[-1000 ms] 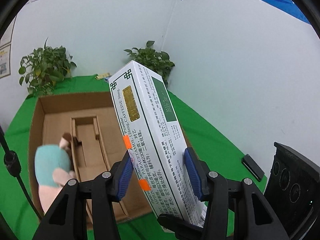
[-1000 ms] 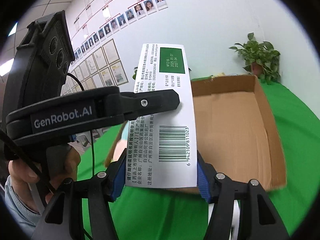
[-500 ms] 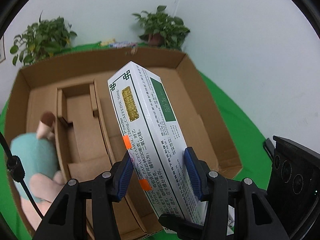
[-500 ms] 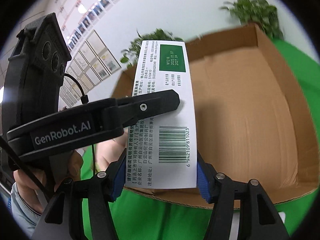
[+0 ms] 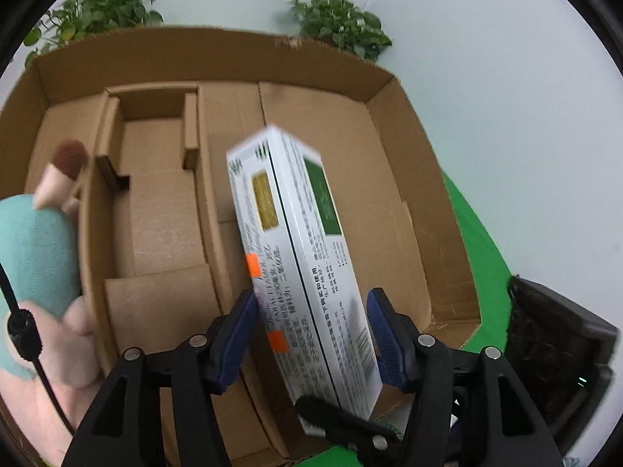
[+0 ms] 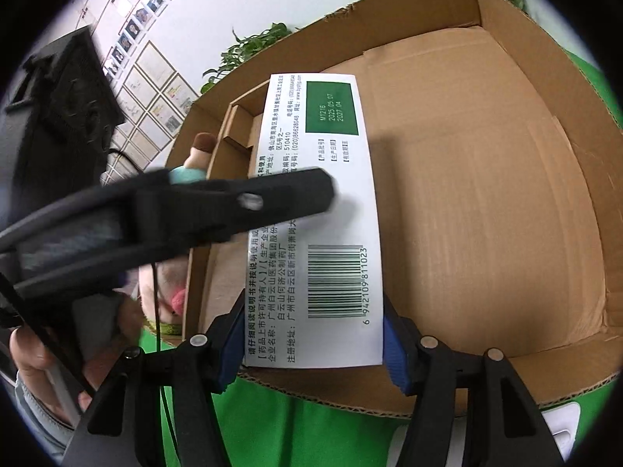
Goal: Organize objects
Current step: 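Lift both white boxes and carry them over the large box with both grippers, then lower both white boxes beside the insert tray and open both grippers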
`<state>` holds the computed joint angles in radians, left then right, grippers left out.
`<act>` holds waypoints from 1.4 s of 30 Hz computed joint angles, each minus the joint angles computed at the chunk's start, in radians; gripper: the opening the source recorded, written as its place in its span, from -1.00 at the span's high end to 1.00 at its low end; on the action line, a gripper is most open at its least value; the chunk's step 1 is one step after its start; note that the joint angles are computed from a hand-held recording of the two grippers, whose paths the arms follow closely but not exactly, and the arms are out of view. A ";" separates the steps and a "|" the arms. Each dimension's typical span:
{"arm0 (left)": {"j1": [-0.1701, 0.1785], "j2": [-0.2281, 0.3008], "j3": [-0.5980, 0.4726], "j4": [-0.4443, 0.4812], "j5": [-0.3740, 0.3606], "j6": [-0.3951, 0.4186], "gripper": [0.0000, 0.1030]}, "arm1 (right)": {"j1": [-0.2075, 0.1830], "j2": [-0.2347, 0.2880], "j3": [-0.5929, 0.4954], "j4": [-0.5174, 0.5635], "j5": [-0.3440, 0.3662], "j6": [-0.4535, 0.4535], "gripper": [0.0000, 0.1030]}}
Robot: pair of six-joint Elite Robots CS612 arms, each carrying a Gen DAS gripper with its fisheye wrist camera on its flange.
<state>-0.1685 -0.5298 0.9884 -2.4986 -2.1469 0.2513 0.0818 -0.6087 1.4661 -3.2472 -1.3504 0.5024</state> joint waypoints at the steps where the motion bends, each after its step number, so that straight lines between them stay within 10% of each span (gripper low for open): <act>1: 0.003 -0.003 0.007 -0.017 -0.008 -0.008 -0.10 | 0.001 0.001 -0.001 0.012 -0.010 -0.001 -0.14; 19: 0.019 -0.007 0.061 -0.183 0.099 -0.080 -0.10 | 0.029 0.000 -0.077 0.275 -0.079 -0.078 -0.22; 42: 0.030 -0.073 0.212 -0.401 0.140 -0.102 -0.10 | 0.037 -0.041 -0.021 0.258 -0.129 -0.130 -0.56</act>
